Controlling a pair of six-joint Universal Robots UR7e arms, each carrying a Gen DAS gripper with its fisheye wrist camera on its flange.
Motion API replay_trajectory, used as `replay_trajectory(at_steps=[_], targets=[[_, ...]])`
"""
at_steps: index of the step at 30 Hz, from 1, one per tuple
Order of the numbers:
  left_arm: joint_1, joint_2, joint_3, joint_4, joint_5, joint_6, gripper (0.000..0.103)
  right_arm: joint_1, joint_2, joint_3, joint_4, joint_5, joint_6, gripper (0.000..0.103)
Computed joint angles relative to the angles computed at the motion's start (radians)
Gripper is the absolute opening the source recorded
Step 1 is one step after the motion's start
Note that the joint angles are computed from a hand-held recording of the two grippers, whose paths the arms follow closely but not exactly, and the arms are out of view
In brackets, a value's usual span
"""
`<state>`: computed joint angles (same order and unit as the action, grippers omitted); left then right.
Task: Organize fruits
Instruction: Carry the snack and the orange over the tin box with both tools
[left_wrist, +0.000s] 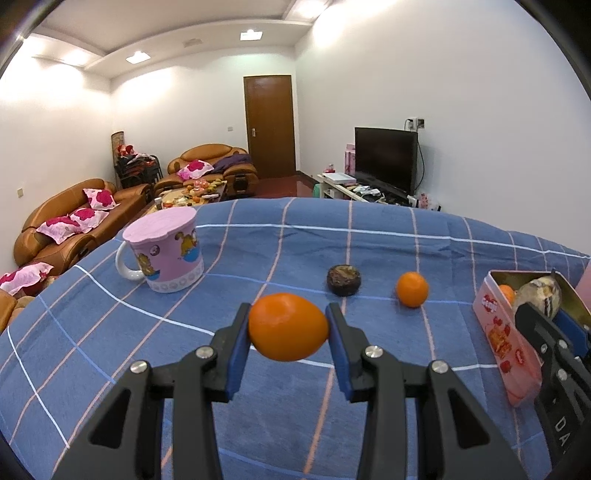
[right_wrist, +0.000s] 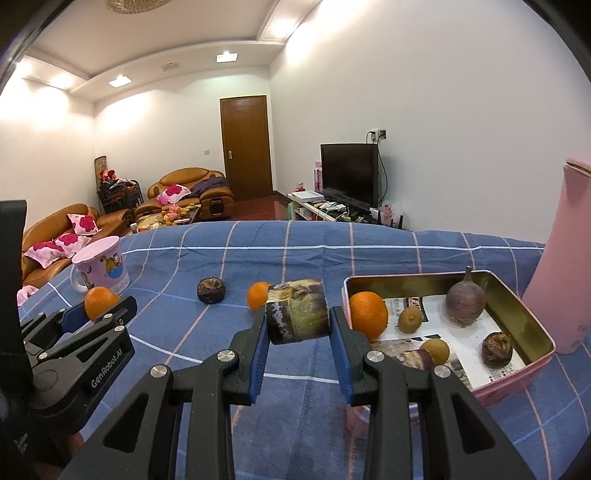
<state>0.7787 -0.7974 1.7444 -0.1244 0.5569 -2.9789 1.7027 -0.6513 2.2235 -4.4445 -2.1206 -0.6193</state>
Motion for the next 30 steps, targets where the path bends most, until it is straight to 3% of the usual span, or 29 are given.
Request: replay_trajectory(at_steps=[30], targets=[[-0.108, 0.085, -0.008, 0.038, 0.046, -0.084, 0.042, -0.092, -0.099, 0.138, -0.088, 0.065, -0.077, 0.034]])
